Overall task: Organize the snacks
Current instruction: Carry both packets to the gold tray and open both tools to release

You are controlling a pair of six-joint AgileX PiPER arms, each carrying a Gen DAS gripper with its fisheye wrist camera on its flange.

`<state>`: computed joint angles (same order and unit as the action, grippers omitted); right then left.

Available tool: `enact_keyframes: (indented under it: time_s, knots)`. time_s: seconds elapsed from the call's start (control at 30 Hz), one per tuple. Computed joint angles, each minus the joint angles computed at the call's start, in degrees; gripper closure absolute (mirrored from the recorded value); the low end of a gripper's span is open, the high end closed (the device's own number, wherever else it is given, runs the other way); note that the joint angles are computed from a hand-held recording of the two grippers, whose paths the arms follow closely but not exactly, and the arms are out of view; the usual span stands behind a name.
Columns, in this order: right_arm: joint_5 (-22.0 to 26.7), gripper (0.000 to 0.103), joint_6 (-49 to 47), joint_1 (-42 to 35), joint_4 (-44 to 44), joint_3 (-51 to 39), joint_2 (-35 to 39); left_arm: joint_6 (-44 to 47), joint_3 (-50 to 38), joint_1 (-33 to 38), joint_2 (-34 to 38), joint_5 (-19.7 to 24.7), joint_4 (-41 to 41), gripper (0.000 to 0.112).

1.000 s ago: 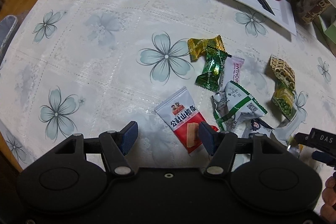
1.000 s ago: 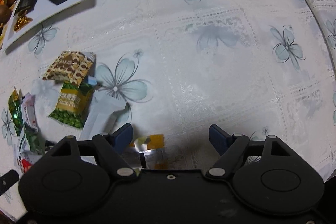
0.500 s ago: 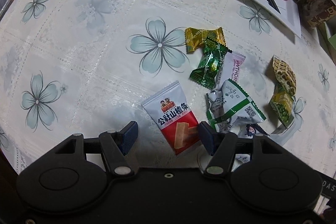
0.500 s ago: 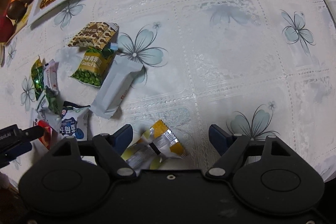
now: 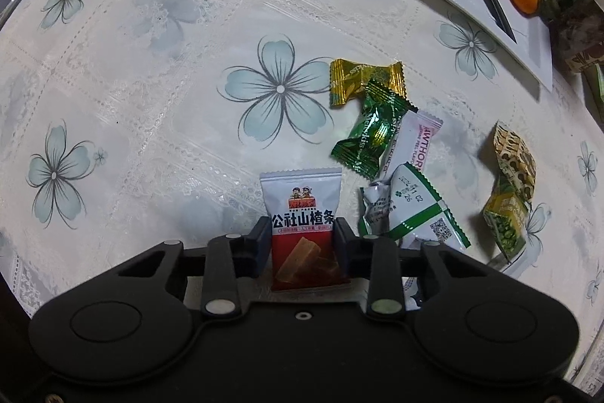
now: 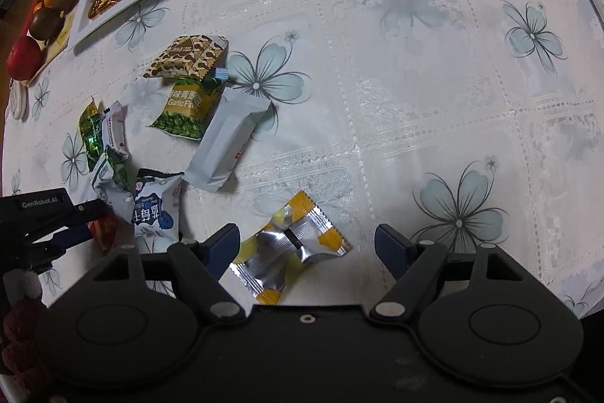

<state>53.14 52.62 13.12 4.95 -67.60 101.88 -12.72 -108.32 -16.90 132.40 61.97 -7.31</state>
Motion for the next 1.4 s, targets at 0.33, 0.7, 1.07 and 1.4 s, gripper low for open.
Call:
enact_keyframes:
  time_s: [0.33,0.7,1.07,1.4]
  knots:
    - [0.9,0.025,0.0,-0.7,8.0,-3.7,5.5,7.4,6.6,0.1,-5.2,-0.7,-0.1,0.070]
    - [1.2,0.033,5.6,0.4,8.2,-7.7,10.2,17.5,17.9,1.2,-14.9,-5.3,-2.9,0.070]
    - [3.8,0.069,7.8,4.7,-0.5,-12.0,12.4,23.3,23.8,1.0,-19.4,-6.0,-4.4,0.070]
    - [3.7,0.069,16.3,12.4,-13.5,-5.8,0.3,24.9,32.0,2.9,-28.7,-6.7,-4.1,0.070]
